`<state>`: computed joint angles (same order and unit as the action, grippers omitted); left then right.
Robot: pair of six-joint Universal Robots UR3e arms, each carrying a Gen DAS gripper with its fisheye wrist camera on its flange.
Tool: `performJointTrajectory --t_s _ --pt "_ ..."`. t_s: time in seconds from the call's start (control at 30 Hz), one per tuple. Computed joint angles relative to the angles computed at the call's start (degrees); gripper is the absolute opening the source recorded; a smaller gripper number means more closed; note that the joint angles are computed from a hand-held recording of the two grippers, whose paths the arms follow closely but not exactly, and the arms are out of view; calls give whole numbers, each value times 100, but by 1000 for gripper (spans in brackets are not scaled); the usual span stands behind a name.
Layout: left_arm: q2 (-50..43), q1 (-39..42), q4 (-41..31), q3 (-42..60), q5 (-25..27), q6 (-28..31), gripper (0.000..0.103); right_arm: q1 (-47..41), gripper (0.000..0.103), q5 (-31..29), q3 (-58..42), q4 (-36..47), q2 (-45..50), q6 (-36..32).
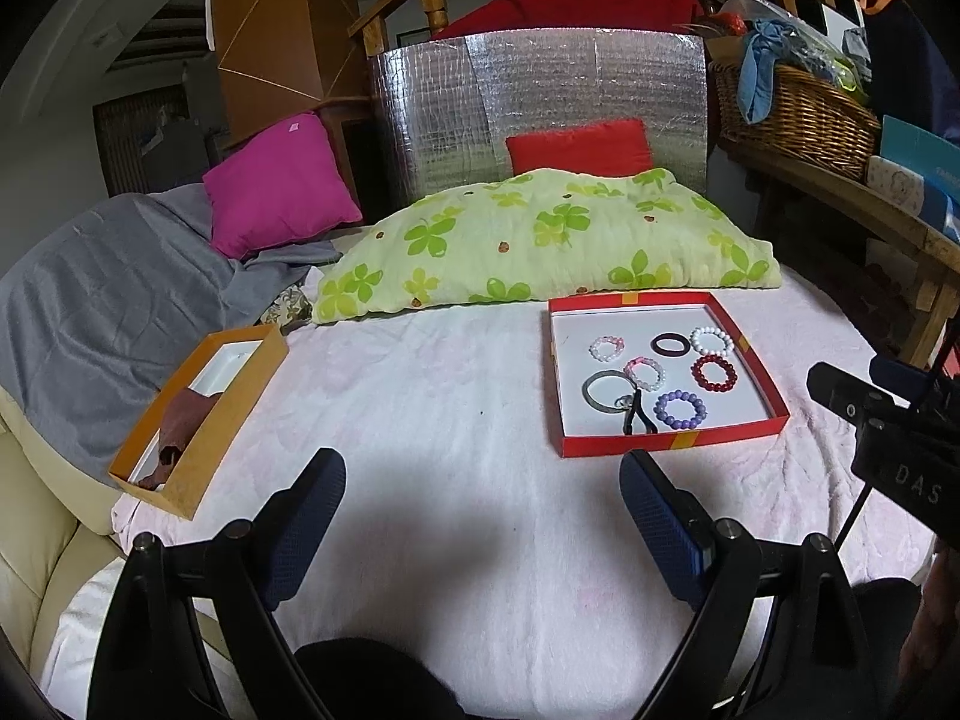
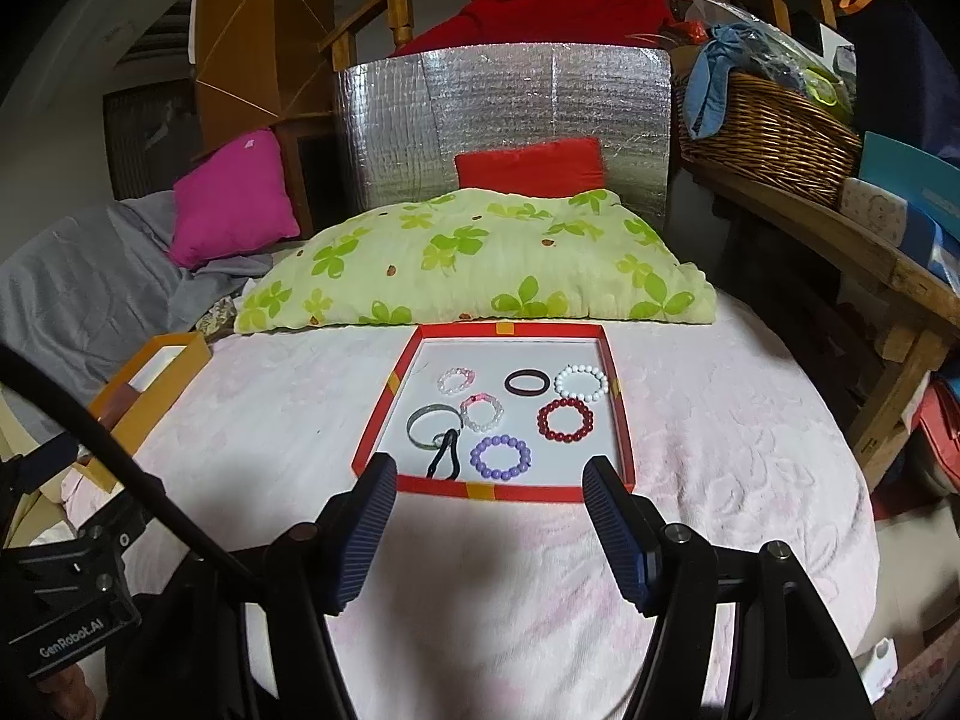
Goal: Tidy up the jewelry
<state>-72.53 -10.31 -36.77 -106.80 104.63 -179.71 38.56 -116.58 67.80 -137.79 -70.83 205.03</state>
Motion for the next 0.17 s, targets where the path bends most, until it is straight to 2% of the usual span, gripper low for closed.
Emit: performJointTrajectory --t_s 0.17 --pt "-599 -83 293 219 117 -123 93 -423 71 278 232 -407 50 -209"
